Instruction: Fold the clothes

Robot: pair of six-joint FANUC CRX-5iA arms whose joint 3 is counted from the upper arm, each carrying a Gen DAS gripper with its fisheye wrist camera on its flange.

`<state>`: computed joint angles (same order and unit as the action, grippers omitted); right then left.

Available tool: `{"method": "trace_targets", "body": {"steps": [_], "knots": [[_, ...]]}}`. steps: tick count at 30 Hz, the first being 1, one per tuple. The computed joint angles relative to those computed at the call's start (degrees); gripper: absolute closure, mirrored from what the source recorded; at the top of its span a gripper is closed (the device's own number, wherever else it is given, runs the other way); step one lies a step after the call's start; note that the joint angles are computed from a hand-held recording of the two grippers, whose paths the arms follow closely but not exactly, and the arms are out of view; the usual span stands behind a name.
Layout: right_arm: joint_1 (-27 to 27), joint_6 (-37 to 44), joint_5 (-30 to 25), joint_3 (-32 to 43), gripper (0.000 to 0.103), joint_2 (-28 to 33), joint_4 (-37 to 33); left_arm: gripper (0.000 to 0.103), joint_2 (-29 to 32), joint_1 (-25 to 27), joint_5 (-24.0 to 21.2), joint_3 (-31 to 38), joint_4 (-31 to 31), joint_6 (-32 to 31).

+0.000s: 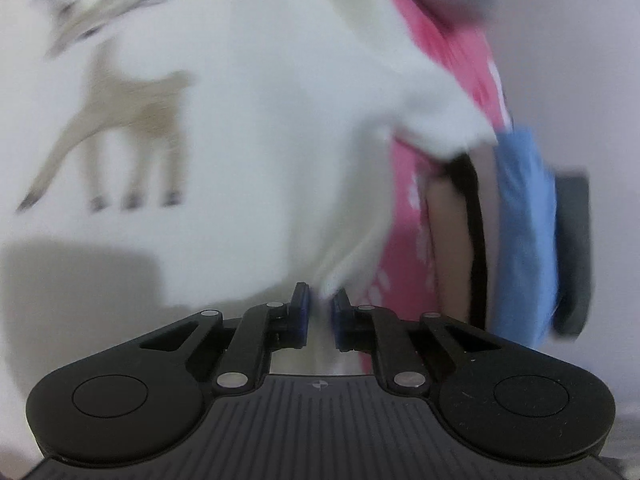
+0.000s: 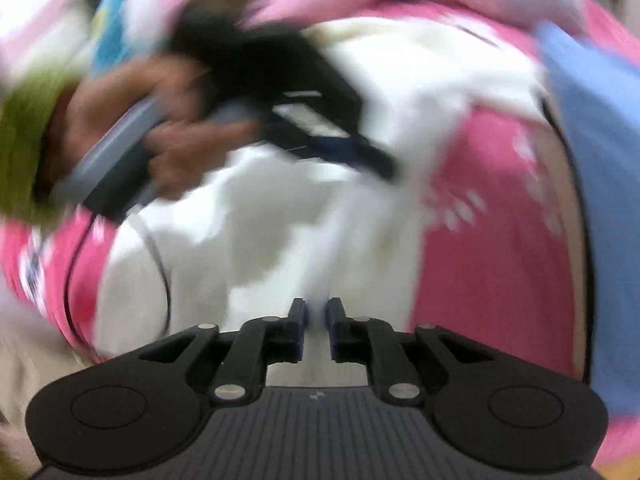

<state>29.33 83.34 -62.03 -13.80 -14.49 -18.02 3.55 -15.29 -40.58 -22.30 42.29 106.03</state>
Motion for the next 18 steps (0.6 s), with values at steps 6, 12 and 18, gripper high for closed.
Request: {"method": "trace_targets", "body": {"steps": [6,12,18], "knots": [[-11.66,-8.04,-2.74,1.50,0.088,3.47,-8.52,0.093,-5.64,-0.51,7.44,-10.53,14.48,-4.06],[-13.90,-4.69,-2.11,2.76,0.080,7.14,-12.27,0.093,-8.08,-1.57,9.92,-13.90,19.55,-4.70],[-13.77,3.50,-4.40,5.22,0.080,8.27,-18.64,0.093,-7.45,-1.86,10.63,-14.37,20.98,-6.28]]}}
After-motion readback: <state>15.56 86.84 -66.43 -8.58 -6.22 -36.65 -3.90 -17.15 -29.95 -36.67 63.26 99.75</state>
